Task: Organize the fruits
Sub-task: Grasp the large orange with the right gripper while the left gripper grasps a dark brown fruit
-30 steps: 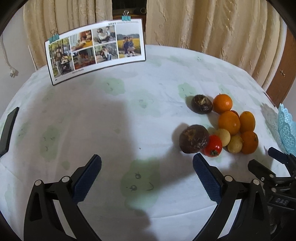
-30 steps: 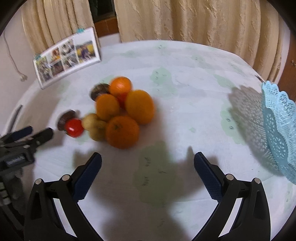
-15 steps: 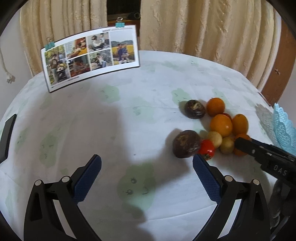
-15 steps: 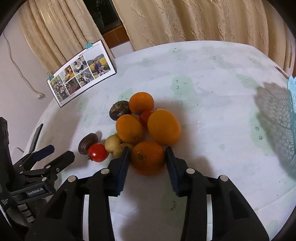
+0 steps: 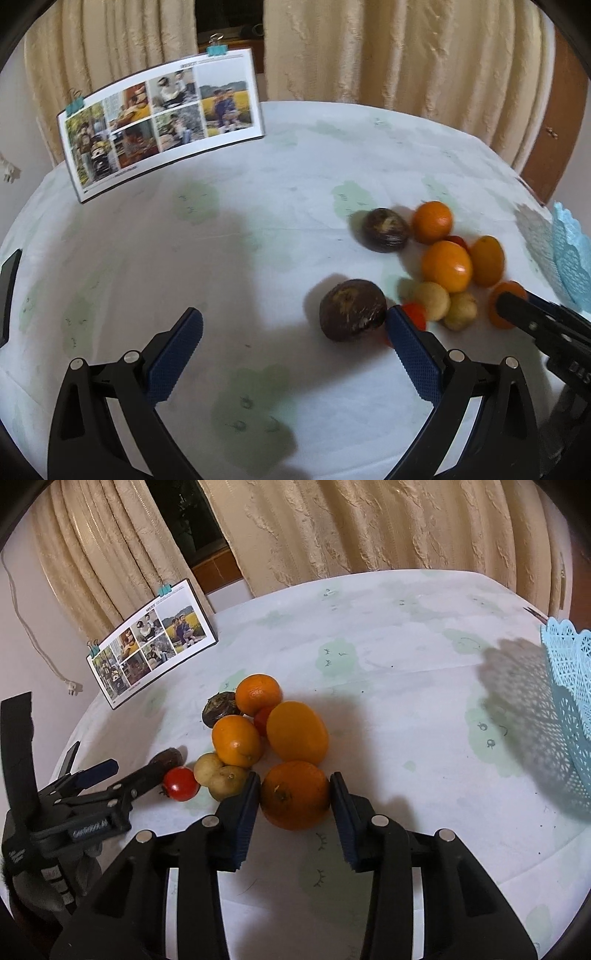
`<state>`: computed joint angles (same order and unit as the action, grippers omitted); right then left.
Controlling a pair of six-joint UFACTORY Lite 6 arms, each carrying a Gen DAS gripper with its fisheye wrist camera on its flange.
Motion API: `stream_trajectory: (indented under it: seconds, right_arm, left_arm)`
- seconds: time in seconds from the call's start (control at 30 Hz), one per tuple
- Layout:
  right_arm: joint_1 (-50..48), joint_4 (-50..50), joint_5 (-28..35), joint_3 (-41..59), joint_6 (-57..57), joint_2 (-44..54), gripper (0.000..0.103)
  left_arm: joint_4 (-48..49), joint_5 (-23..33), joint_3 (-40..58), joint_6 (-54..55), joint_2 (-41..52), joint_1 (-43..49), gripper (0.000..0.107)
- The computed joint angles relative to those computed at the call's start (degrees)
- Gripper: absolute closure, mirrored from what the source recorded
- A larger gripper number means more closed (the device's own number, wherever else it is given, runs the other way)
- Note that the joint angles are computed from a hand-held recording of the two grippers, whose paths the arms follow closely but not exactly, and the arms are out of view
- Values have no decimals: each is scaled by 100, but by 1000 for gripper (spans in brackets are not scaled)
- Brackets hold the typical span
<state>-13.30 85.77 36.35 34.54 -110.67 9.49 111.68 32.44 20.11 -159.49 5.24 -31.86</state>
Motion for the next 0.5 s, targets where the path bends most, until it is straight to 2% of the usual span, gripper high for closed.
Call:
stream_trajectory:
  seconds: [0.17,0.3,0.4,0.47,0.5]
  right_arm:
    - [77,126,-75,-75,-174,-75,63]
    - [158,227,-171,-138,-286,-133,63]
    - [170,218,-181,-130,-262,-115,63]
    - [223,183,-220,-118,-227,-104,63]
    - [218,190,-220,-129,-245,-117,63]
  left_arm:
    - [236,-111,12,-106,174,367,9]
    - [159,-106,324,246,466,317,11]
    - [314,-122,477,219,557,379,23]
    - [841,-332,529,-90,571,601,42]
    - [1133,-425,550,-281,600,685,47]
